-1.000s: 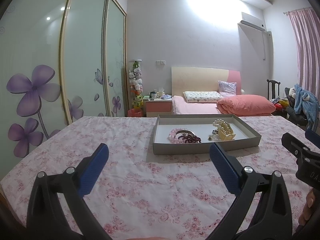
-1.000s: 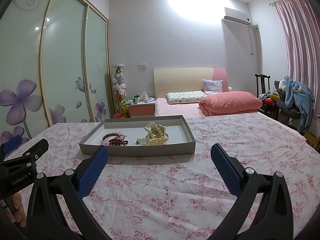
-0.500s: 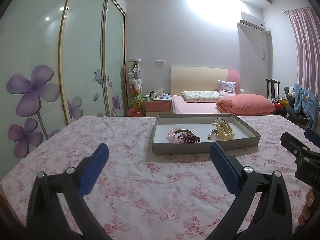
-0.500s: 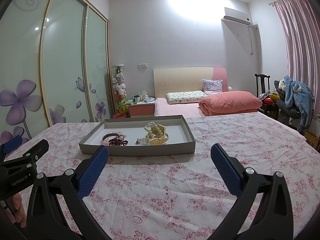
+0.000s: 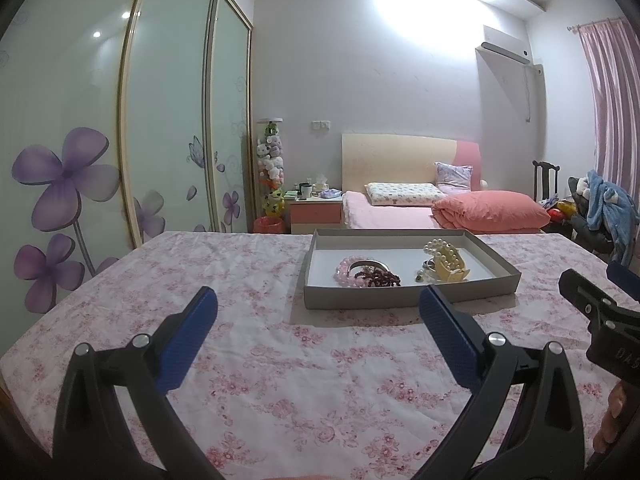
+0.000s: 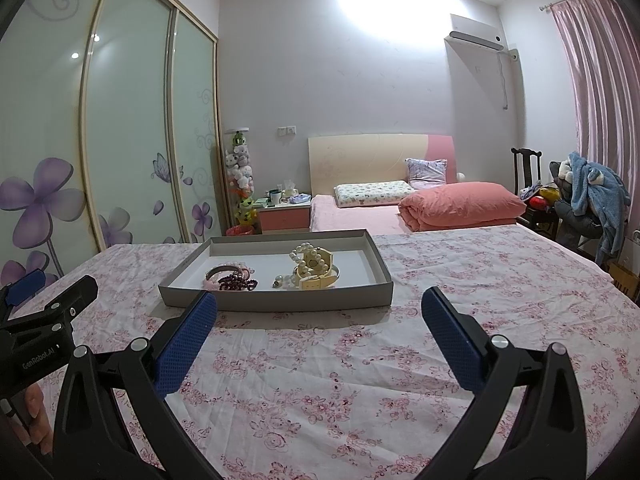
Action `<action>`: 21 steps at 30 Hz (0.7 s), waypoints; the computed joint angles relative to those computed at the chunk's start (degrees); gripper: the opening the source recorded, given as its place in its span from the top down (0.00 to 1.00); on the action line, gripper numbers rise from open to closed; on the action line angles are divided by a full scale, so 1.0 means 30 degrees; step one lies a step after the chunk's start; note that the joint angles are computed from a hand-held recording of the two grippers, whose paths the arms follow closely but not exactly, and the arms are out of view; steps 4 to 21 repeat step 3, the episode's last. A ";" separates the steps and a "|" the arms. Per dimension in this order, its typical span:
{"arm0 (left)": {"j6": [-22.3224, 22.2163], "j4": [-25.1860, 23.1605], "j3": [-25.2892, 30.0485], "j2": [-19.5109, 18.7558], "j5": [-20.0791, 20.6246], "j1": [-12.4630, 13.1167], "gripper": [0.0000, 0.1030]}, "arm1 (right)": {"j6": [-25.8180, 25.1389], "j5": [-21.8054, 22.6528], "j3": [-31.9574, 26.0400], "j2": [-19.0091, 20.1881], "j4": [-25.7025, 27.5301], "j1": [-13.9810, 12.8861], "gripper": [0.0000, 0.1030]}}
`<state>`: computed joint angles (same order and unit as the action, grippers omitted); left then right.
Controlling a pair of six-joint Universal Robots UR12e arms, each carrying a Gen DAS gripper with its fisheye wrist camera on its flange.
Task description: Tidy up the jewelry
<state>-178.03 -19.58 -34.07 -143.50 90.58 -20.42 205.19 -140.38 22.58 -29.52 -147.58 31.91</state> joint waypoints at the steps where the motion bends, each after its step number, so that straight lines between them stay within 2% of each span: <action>1: -0.0013 0.0046 -0.0129 0.0069 0.0006 -0.0006 0.04 | 0.0008 -0.0015 -0.0004 0.0007 0.0006 0.0015 0.02; 21: -0.0014 0.0013 -0.0078 0.0048 -0.0013 0.0006 0.04 | 0.0021 0.0008 -0.0020 0.0007 0.0014 0.0000 0.02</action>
